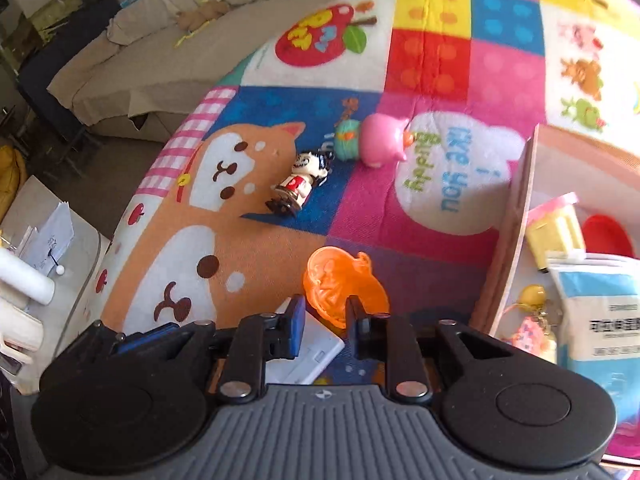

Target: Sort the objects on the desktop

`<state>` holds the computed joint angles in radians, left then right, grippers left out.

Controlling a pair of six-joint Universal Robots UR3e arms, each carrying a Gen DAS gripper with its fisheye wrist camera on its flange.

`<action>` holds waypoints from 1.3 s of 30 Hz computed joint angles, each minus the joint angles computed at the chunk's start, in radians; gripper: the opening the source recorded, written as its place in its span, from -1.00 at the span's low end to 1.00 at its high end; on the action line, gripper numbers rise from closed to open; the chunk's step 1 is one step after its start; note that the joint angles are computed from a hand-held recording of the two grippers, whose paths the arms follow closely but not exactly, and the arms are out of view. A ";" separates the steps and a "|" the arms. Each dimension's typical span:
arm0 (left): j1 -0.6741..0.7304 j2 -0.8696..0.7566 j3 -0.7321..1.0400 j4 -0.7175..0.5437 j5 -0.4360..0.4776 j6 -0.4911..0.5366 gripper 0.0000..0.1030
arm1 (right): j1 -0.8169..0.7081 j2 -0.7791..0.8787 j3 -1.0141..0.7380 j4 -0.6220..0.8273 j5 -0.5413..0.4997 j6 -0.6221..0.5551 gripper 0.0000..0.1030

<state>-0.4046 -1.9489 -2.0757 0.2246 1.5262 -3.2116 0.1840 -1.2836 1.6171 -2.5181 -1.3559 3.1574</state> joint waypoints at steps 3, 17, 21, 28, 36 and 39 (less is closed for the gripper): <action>-0.013 -0.007 0.039 -0.061 0.035 0.013 1.00 | -0.018 -0.157 0.233 -0.180 -0.028 -0.016 0.04; 0.002 -0.034 0.125 -0.168 0.245 -0.099 1.00 | -0.214 -0.455 0.772 -0.459 -0.101 -0.068 0.57; 0.013 -0.024 0.105 -0.157 0.231 -0.115 1.00 | -0.216 -0.330 0.752 -0.590 -0.136 -0.060 0.57; 0.005 -0.035 0.104 -0.136 0.230 -0.106 1.00 | -0.140 -0.163 0.568 -0.608 -0.031 -0.039 0.57; 0.019 -0.031 0.093 -0.127 0.204 -0.115 1.00 | 0.056 0.124 0.171 -0.497 -0.081 0.099 0.45; 0.022 -0.030 0.087 -0.118 0.198 -0.117 1.00 | 0.061 0.225 0.031 -0.417 -0.082 0.150 0.45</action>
